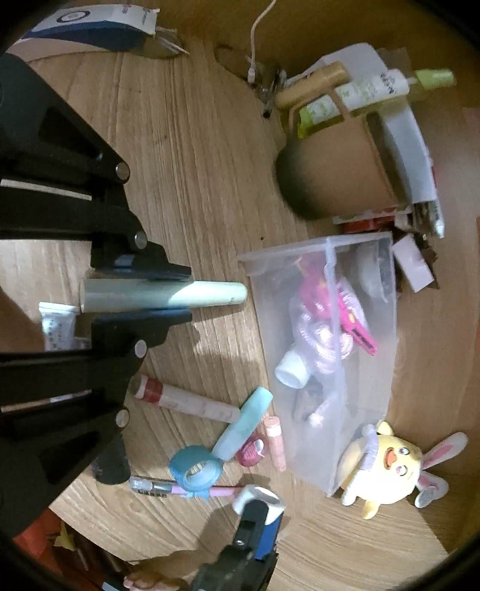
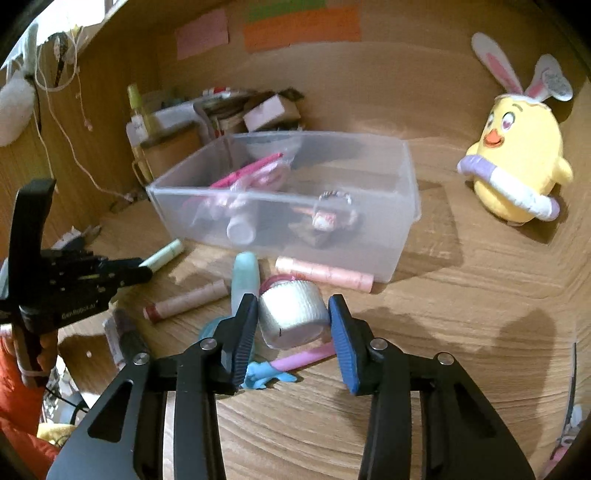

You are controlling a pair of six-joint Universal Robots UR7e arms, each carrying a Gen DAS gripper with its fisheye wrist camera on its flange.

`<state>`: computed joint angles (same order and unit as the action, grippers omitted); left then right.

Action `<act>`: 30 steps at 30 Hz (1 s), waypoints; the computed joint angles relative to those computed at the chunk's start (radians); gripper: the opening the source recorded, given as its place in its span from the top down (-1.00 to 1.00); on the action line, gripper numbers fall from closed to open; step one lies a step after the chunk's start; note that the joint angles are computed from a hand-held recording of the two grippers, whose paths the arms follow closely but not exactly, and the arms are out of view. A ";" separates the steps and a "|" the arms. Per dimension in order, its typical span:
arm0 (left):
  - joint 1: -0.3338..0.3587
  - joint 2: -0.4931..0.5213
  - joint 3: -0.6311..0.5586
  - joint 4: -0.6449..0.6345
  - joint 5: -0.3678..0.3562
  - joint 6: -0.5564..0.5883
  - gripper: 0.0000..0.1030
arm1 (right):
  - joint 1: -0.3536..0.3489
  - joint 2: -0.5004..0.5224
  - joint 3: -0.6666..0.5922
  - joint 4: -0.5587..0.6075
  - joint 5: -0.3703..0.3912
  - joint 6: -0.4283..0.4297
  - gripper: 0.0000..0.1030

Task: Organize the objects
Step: 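Grasp the white tube with left tool while right tool lifts the white tape roll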

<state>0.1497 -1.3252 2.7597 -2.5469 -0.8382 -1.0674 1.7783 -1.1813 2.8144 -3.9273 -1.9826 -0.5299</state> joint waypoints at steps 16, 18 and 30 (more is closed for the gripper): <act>-0.104 -0.181 -0.040 0.234 0.106 -0.081 0.72 | 0.096 -0.104 -0.045 0.014 0.001 0.014 0.29; -0.095 -0.197 -0.045 0.224 0.121 -0.068 0.72 | 0.103 -0.103 -0.055 0.011 0.004 0.011 0.29; -0.029 -0.245 -0.112 0.094 0.235 0.118 0.73 | 0.117 -0.103 -0.136 0.030 0.012 -0.012 0.29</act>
<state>0.1208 -1.5702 2.6474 -2.4533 -0.6037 -0.9499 1.8958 -1.2838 2.6785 -3.8969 -1.9709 -0.5421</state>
